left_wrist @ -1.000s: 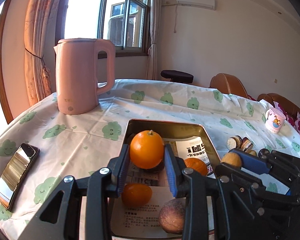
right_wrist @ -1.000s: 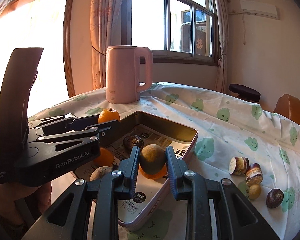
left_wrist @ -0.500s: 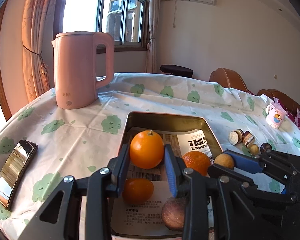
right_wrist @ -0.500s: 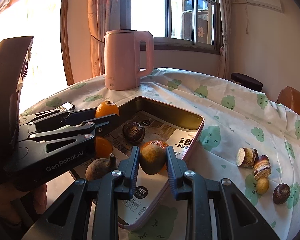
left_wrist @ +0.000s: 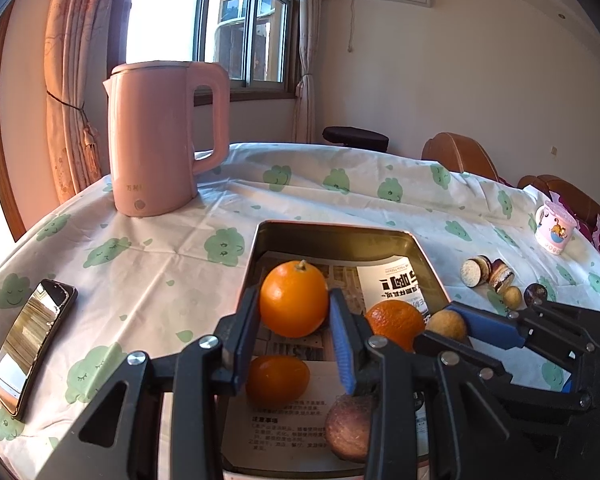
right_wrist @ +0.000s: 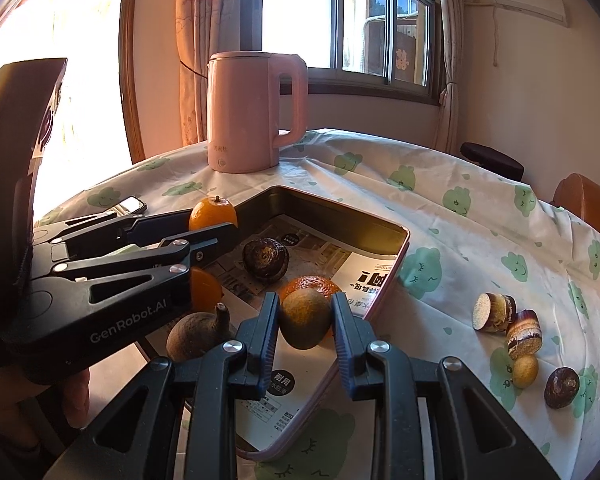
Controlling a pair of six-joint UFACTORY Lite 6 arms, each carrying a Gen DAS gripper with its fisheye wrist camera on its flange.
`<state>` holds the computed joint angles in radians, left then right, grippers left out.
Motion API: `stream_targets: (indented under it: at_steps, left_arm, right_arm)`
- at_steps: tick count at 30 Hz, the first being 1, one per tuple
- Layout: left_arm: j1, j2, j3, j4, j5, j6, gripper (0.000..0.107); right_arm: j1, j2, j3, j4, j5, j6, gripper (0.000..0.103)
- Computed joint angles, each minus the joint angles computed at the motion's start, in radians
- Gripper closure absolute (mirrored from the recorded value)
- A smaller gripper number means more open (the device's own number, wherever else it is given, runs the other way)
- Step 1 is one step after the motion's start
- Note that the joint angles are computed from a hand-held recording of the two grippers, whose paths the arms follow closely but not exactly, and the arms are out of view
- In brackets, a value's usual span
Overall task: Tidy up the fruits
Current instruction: 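Carry the orange over the tin with the left gripper while the right gripper carries the tan fruit, then open the right gripper to drop the tan fruit into the tin while the left gripper releases the orange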
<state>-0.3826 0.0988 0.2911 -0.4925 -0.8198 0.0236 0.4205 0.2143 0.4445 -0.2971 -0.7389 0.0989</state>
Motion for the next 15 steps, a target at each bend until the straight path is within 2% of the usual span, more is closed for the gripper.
stream_targets:
  at_steps: [7,8,9,10,12,15]
  left_arm:
    - [-0.012,-0.005,-0.006,-0.030,-0.014,0.011,0.069]
    - [-0.016,-0.006,-0.006,-0.038,-0.016,0.016,0.068]
    - [-0.022,-0.003,-0.004,-0.047,-0.017,0.023,0.066]
    - [-0.027,-0.003,-0.005,-0.057,-0.021,0.029,0.064]
    - [-0.038,-0.004,-0.008,-0.075,-0.032,0.036,0.060]
    - [-0.054,-0.005,-0.011,-0.100,-0.046,0.046,0.053]
  right_arm:
    - [0.005,0.001,0.000,0.013,0.003,-0.007,0.073]
    - [0.007,0.002,0.000,0.019,0.002,-0.008,0.070]
    - [0.007,0.000,-0.002,0.022,0.001,-0.008,0.059]
    - [0.005,-0.002,-0.006,0.016,-0.005,-0.005,0.053]
    - [0.011,-0.009,-0.016,0.038,-0.015,-0.020,0.047]
    - [0.013,-0.010,-0.016,0.042,-0.015,-0.023,0.047]
